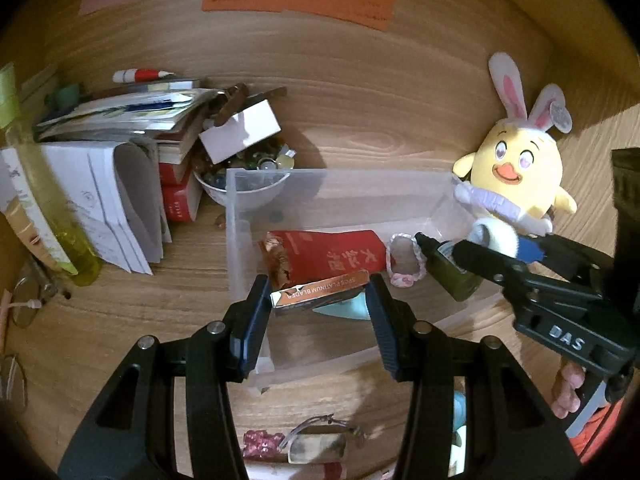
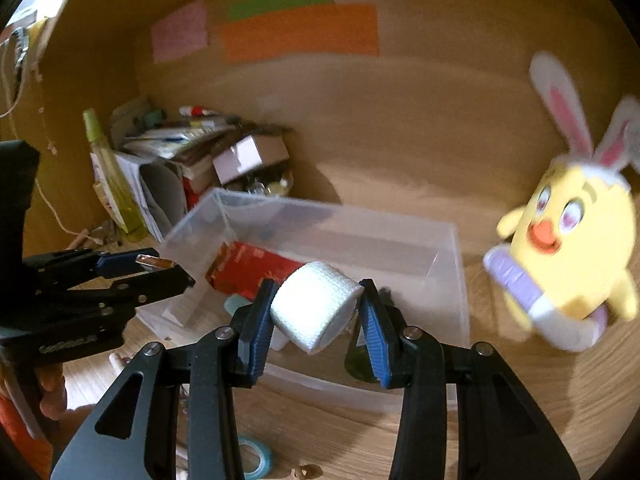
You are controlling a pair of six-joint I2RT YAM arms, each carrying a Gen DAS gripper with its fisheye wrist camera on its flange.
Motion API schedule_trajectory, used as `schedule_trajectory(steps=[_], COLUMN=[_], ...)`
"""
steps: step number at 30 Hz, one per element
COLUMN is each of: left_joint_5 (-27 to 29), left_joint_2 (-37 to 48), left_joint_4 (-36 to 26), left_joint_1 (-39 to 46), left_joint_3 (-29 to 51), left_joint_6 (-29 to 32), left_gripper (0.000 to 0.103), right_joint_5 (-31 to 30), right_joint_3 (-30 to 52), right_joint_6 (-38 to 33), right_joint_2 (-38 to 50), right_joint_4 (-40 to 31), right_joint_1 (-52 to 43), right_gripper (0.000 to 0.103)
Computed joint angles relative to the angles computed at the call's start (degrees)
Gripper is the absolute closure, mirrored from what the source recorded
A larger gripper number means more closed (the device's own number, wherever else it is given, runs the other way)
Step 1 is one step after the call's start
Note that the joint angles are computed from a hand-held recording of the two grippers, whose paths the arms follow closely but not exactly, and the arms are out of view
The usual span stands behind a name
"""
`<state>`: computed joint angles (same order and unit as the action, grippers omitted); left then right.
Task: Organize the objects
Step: 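Carry the tape roll and brown box into the clear box and release them, then withdraw both open grippers from the clear box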
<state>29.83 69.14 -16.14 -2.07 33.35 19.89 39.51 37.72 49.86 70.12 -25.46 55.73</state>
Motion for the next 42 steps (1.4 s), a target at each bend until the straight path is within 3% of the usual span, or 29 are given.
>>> schedule_trajectory(steps=[6,16,18,21,28,33,42], left_joint_5=[-2.3,-2.0,-1.6,0.0,1.5,2.1,6.9], left_joint_2=[2.5,2.7,2.3,1.1,-4.6,-11.0,-19.8], left_joint_4=[3.5,4.5,4.1,3.4,0.6,-1.8,-9.8], left_joint_1=[-3.1,-3.3,-3.0,-1.9,0.4,2.7,8.3], left_joint_3=[-0.8,-1.3,-1.3,-1.4,-2.1,-3.8,-5.7], left_joint_6=[0.4,1.5,1.5,1.7,2.4,3.4,7.8], left_gripper=[0.055,0.051,0.041,0.036,0.025,0.01,0.007], right_joint_5=[-6.0,-6.5,-6.2,-3.8,1.1,5.5,10.8], right_joint_3=[-3.5,-1.7,-0.7,0.1,3.2,5.3,9.9], right_joint_6=[-0.9,-0.8,-0.9,0.4,2.5,7.7,20.4], right_joint_2=[-0.2,4.4,5.6,5.6,4.9,3.9,6.5], right_joint_4=[4.4,4.4,3.2,1.5,-5.8,-12.1,-26.0], right_joint_1=[-6.0,-6.5,-6.0,-4.7,-0.7,4.0,13.8], right_gripper=[0.065,0.065,0.056,0.036,0.034,0.022,0.021])
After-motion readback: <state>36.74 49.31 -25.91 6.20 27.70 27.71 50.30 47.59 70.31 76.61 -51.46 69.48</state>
